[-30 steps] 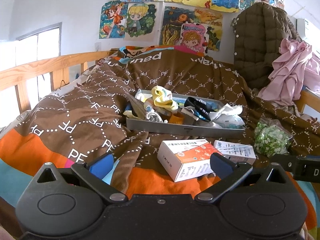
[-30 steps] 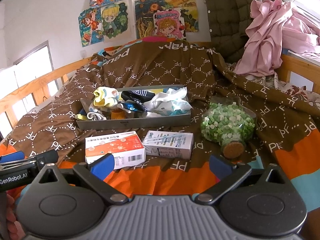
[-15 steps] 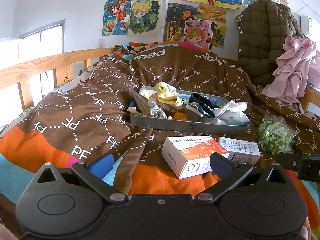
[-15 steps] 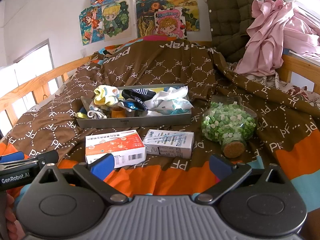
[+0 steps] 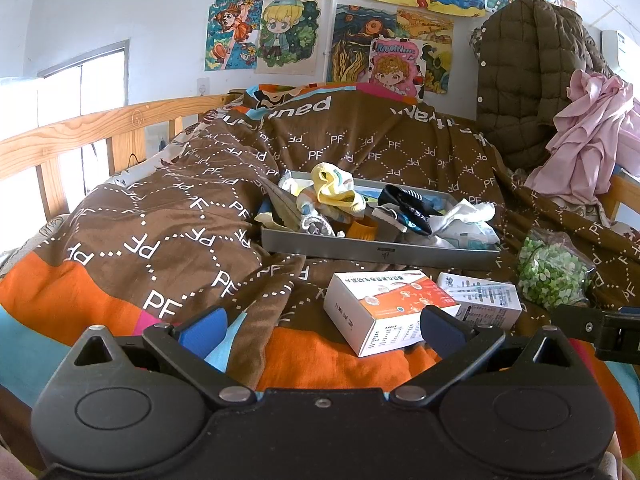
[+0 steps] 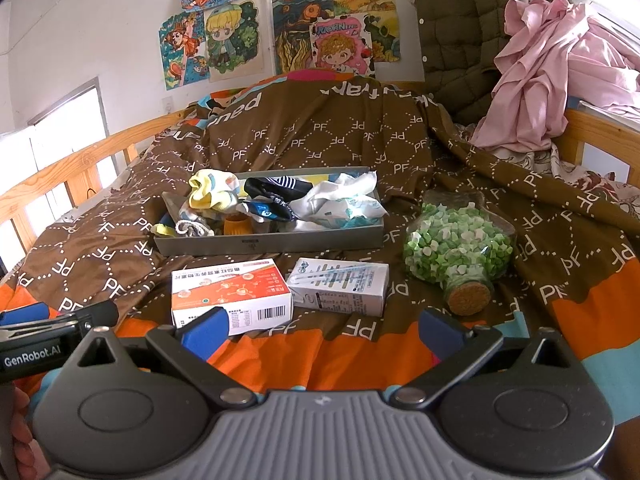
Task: Organize soft objects
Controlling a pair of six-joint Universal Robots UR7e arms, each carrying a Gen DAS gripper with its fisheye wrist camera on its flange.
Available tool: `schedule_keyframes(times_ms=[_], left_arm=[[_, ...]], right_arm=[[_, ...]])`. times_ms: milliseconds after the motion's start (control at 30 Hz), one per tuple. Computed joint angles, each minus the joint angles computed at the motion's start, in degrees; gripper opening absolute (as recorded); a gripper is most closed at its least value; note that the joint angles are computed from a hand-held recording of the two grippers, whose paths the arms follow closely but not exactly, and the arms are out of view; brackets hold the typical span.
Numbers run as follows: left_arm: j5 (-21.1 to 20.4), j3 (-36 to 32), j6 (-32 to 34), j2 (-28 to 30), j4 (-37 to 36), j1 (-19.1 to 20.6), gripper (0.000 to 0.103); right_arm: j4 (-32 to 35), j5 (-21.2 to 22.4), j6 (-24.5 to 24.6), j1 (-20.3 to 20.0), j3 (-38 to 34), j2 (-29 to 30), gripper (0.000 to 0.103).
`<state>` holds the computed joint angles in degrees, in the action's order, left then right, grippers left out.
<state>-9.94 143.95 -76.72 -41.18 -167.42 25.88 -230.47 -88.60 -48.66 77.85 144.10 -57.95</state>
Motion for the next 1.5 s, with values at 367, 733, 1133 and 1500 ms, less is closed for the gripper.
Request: schedule_keyframes(times_ms=[367,733,1133,1500], left_arm=[[0.0,0.0,-0.1,-0.1,0.2,0.0,0.102],[0.0,-0.1,-0.2,-0.2,0.5,0.0,0.102],[-0.1,-0.1,-0.3,-0.3,0.8,0.0,0.102],[-0.3,0.2,-1.3,-0.5,1.5,-0.1,0.102]], right_arm=[[0.1,0.0,0.0,0.0,0.0,-0.1,0.103],[0.2,-0.2,0.1,0.1,0.0,-0.1,0.103],[0.4,-0.3,0.1,0.2,0.0,-0.1,0.103],[0.4,-0.4,0.1,0.3,0.0,-0.2,0.103]])
